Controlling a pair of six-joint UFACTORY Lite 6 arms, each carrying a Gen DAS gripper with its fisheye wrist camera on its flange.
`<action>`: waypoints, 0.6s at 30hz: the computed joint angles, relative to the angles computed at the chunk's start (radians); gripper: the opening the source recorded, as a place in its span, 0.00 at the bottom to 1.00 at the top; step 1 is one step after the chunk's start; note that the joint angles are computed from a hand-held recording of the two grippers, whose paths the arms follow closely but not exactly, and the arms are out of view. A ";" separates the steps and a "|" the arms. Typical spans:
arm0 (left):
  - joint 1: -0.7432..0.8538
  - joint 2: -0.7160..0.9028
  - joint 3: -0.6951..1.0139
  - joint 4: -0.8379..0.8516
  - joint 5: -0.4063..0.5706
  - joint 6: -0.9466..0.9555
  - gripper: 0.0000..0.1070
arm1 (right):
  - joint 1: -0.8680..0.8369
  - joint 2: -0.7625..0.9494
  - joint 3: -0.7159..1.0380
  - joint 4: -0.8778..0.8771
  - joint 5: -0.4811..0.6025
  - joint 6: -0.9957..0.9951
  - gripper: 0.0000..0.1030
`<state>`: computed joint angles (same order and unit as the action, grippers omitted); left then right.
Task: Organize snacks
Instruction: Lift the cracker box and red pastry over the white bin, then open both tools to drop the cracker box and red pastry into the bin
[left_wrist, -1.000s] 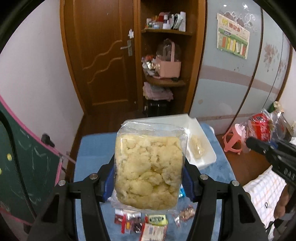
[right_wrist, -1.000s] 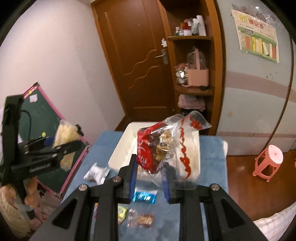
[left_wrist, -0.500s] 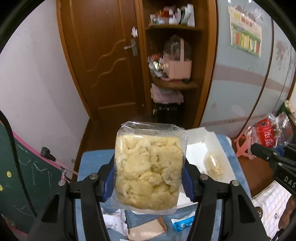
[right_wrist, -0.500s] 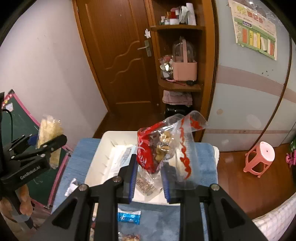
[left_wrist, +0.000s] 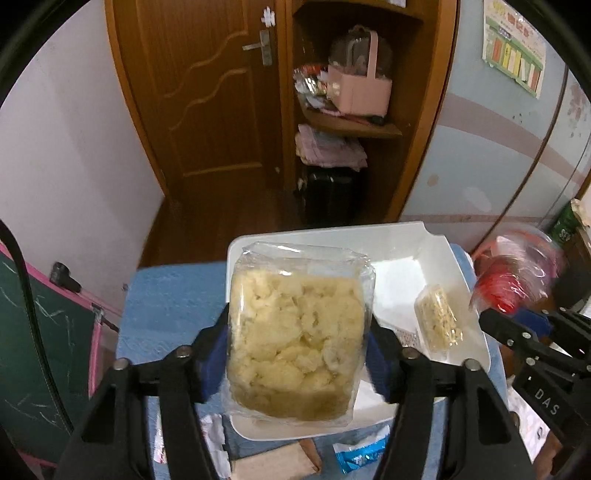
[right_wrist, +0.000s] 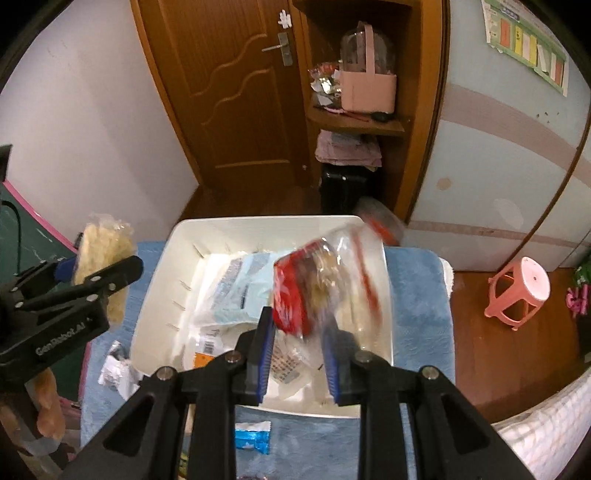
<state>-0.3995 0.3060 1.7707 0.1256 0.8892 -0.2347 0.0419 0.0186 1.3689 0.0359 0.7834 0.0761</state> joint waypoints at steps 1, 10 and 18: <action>0.009 0.000 -0.007 -0.023 0.000 0.011 0.76 | -0.001 0.003 -0.002 0.006 0.001 0.001 0.25; 0.050 -0.080 -0.122 -0.112 -0.040 0.064 0.79 | 0.003 -0.055 -0.060 0.038 -0.010 -0.030 0.52; 0.037 -0.219 -0.256 -0.073 -0.061 0.027 0.79 | 0.008 -0.173 -0.138 0.044 0.001 -0.021 0.52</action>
